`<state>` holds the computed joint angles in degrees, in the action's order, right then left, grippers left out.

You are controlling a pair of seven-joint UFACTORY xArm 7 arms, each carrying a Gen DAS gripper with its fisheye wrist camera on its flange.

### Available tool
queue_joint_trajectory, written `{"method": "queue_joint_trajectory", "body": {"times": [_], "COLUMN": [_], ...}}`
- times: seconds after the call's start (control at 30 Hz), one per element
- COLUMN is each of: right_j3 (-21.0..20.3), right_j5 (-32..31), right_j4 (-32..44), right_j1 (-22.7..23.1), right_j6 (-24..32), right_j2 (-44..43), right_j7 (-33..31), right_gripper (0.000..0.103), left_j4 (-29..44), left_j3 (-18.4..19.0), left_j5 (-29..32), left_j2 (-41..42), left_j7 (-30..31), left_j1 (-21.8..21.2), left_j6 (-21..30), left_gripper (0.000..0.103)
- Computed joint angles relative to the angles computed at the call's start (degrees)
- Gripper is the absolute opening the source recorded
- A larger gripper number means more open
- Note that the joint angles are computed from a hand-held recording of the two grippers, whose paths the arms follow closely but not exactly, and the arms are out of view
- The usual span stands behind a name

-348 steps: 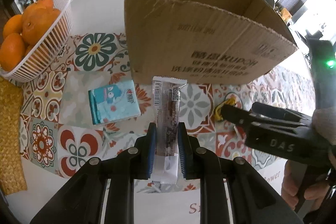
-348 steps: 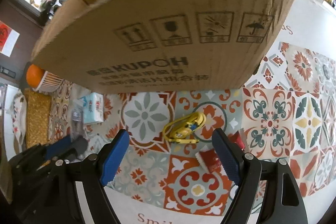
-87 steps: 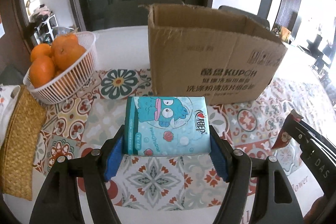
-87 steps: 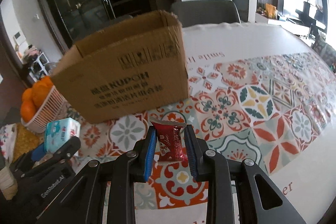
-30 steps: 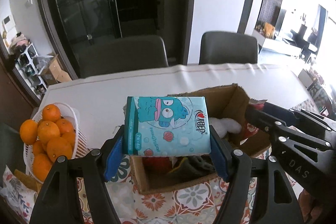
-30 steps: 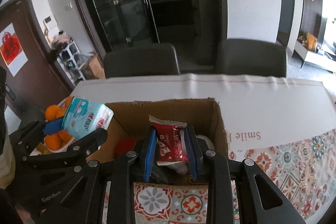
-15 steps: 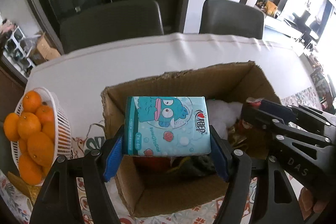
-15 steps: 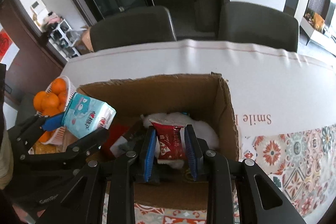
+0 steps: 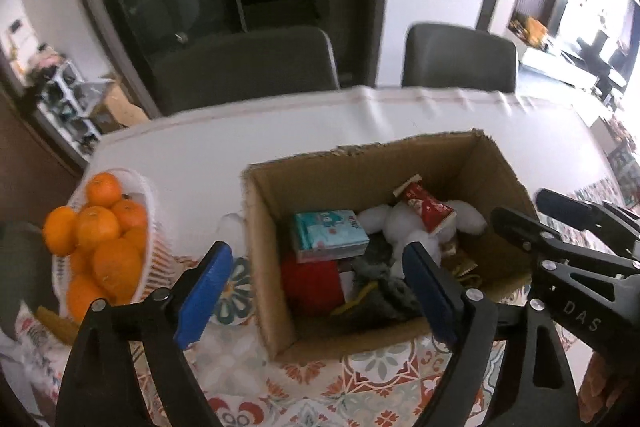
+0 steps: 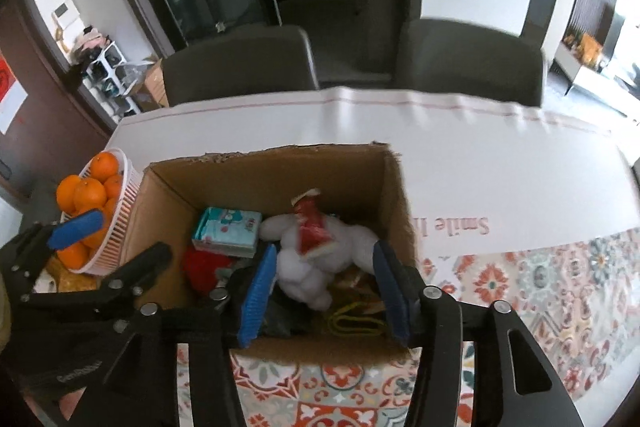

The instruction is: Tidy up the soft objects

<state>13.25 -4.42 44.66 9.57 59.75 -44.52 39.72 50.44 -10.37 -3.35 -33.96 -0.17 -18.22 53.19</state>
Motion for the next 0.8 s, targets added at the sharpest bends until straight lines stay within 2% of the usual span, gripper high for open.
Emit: {"method": "queue_joint_trajectory", "body": {"times": [0.13, 0.27, 0.5, 0.67, 0.8], "right_j3": [3.33, 6.25, 11.95, 15.55, 17.54], "right_j5": [-3.07, -5.1, -5.62, -4.49, -2.26], "right_j4": [0.81, 1.86, 4.24, 6.67, 9.22], "right_j1": [-1.01, -1.02, -0.24, -0.39, -0.96], "right_j6": [3.91, 8.11, 16.32, 22.13, 27.01], "right_j2": [-4.48, -9.25, -18.59, -23.79, -28.31], "right_j7": [2.31, 3.93, 6.26, 6.94, 7.92], "right_gripper": [0.069, 0.075, 0.089, 0.093, 0.093], "left_j4": [-2.89, -5.89, -10.52, -12.36, -12.28], "left_j3": [-1.64, -3.73, -4.28, -4.93, -4.19], "left_j5": [2.9, 6.36, 7.62, 6.84, 5.05], "left_j2": [-7.11, -15.23, -31.02, -41.04, -48.18], "left_j7": [-2.66, -5.68, -7.91, -8.48, -7.38], "left_j1": [1.58, 3.31, 3.56, 3.32, 2.36], "left_j6": [-1.03, -1.55, 1.21, 5.74, 11.77], "left_gripper": [0.095, 0.101, 0.103, 0.103, 0.103]}}
